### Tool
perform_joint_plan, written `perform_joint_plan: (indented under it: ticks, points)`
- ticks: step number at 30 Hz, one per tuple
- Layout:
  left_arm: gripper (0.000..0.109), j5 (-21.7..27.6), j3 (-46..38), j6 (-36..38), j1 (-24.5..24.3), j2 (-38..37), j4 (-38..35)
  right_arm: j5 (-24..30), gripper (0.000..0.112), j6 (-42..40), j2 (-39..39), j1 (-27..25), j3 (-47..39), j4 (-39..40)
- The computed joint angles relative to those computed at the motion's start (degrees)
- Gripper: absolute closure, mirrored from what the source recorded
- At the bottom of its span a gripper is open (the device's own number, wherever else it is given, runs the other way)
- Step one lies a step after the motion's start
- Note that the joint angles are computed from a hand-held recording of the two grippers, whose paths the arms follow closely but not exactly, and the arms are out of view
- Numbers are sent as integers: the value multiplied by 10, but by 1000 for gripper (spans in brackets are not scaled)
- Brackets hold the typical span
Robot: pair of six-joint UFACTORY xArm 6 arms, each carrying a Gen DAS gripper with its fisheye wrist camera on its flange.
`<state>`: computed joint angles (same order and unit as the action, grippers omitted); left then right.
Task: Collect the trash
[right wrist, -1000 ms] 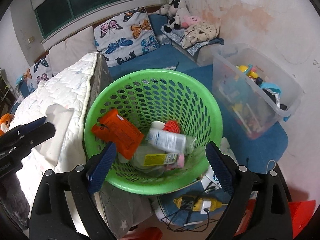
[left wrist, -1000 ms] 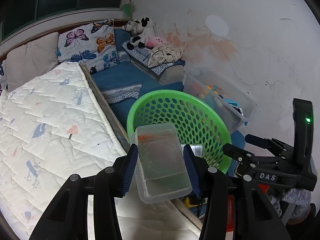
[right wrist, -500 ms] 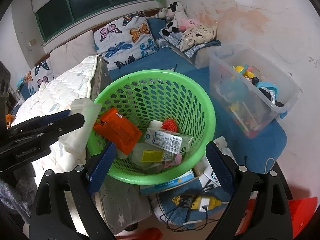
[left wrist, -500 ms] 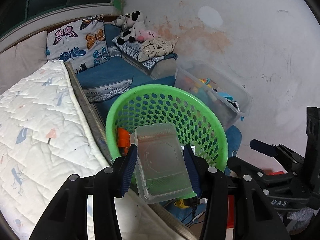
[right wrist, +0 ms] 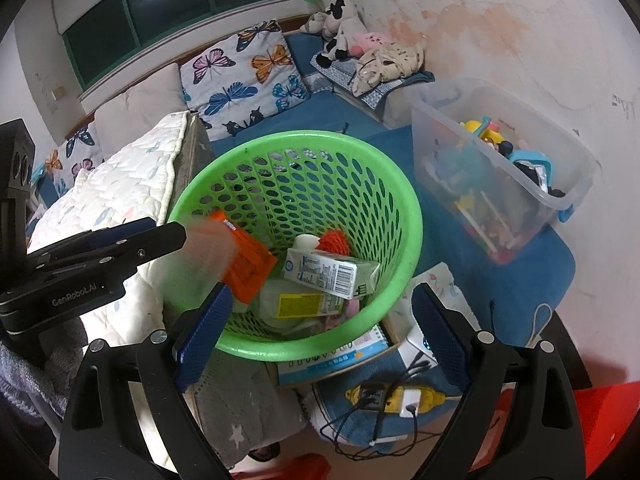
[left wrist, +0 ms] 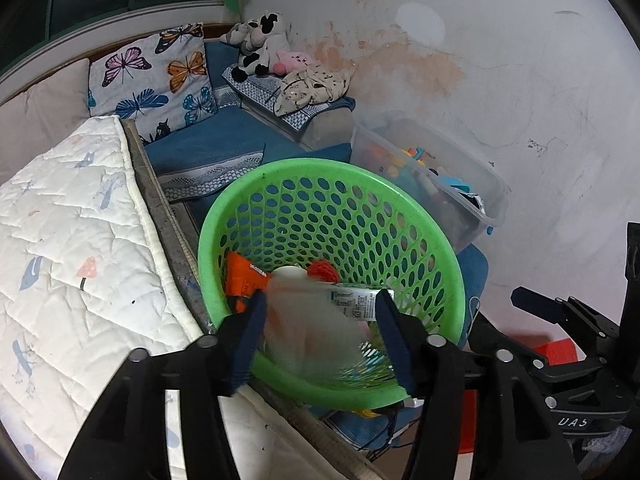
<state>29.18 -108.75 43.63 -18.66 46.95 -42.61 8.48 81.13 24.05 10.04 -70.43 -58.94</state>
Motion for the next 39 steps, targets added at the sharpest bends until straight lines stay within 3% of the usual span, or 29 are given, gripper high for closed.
perform_joint_plan:
  ticks: [19, 24, 26, 39]
  points:
    - [44, -11, 38, 38, 6, -30, -47, -5, 22, 35, -10, 4, 9, -26]
    - [39, -25, 61, 58, 12, -48, -66, -5, 21, 48, -12, 10, 8, -37]
    - [30, -40, 73, 60, 14, -56, -67, -7, 20, 53, -12, 12, 7, -41]
    - [18, -87, 141, 126, 37, -106, -135, -11, 16, 61, -2, 31, -11, -47]
